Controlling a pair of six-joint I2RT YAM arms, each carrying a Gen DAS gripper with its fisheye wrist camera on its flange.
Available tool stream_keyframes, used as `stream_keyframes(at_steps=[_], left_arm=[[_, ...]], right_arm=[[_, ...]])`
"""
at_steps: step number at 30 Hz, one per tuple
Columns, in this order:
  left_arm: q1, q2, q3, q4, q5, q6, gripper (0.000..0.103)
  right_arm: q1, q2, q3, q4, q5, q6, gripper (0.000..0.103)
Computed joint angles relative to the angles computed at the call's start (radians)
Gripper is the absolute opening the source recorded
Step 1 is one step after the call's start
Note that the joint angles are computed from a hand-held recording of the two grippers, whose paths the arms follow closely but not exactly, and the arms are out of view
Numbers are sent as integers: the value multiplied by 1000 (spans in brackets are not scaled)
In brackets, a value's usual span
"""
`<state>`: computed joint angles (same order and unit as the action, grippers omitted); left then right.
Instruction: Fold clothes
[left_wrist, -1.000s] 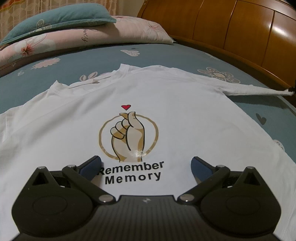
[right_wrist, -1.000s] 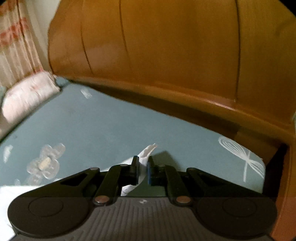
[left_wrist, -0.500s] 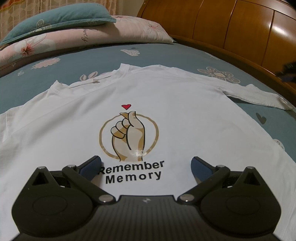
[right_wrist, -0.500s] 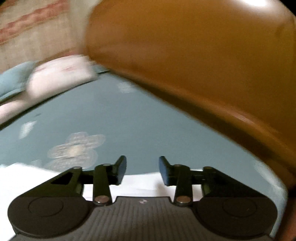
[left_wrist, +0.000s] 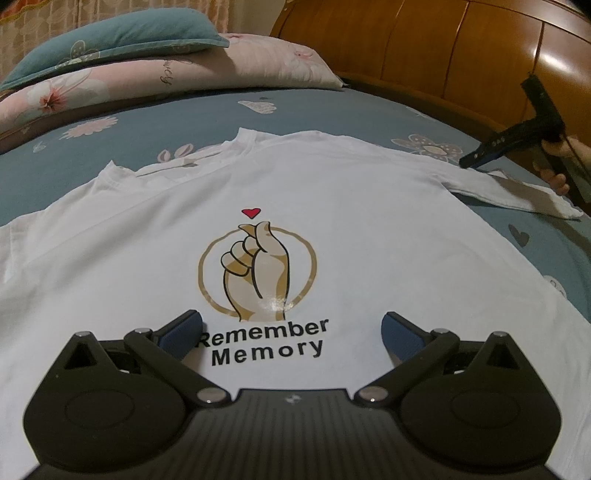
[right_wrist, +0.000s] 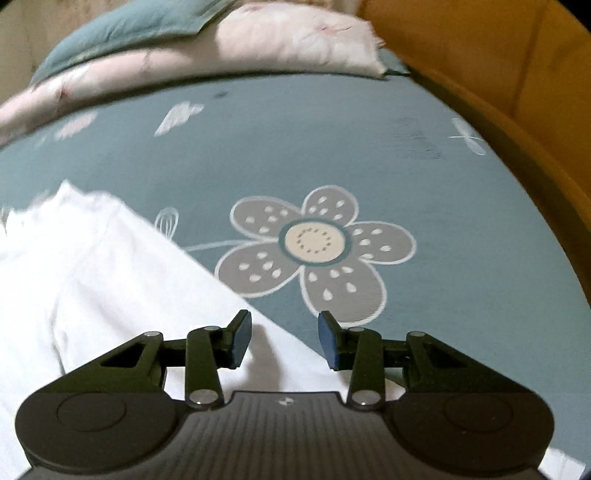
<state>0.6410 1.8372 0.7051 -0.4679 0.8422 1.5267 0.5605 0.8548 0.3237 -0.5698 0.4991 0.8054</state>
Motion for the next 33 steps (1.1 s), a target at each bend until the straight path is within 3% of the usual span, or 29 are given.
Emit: stream_keyframes(at_steps=[3, 4, 5, 6, 7, 13, 17, 20, 25, 30, 32, 33], left_arm=[[2, 3, -1, 3, 3, 6, 102], [2, 4, -2, 4, 5, 7, 102], [2, 5, -3, 5, 6, 9, 102], [3, 5, -4, 7, 8, 10, 102], [3, 6, -4, 8, 9, 11, 102], [5, 9, 1, 0, 10, 16, 102], [6, 11, 6, -7, 9, 20, 102], [8, 9, 5, -9, 9, 22, 102], [9, 11, 6, -11, 11, 24, 102], [11, 18, 11, -16, 14, 32, 102], [12, 21, 14, -20, 16, 36, 102], [13, 22, 14, -20, 16, 37, 102]], right_arm=[[-19, 27, -21, 60, -16, -82, 43], [-17, 26, -27, 67, -11, -89, 38], [-14, 24, -32, 74, -5, -94, 29], [5, 42, -25, 68, 21, -80, 2], [25, 62, -18, 60, 47, -64, 1], [24, 165, -4, 113, 129, -24, 1], [49, 181, 34, 69, 167, 15, 3], [95, 141, 65, 16, 189, 38, 19], [24, 179, 58, 200, 85, -126, 38], [-69, 366, 69, 390, -29, -274, 40], [-74, 384, 60, 430, -43, -301, 31], [-65, 373, 55, 434, -48, -300, 0]])
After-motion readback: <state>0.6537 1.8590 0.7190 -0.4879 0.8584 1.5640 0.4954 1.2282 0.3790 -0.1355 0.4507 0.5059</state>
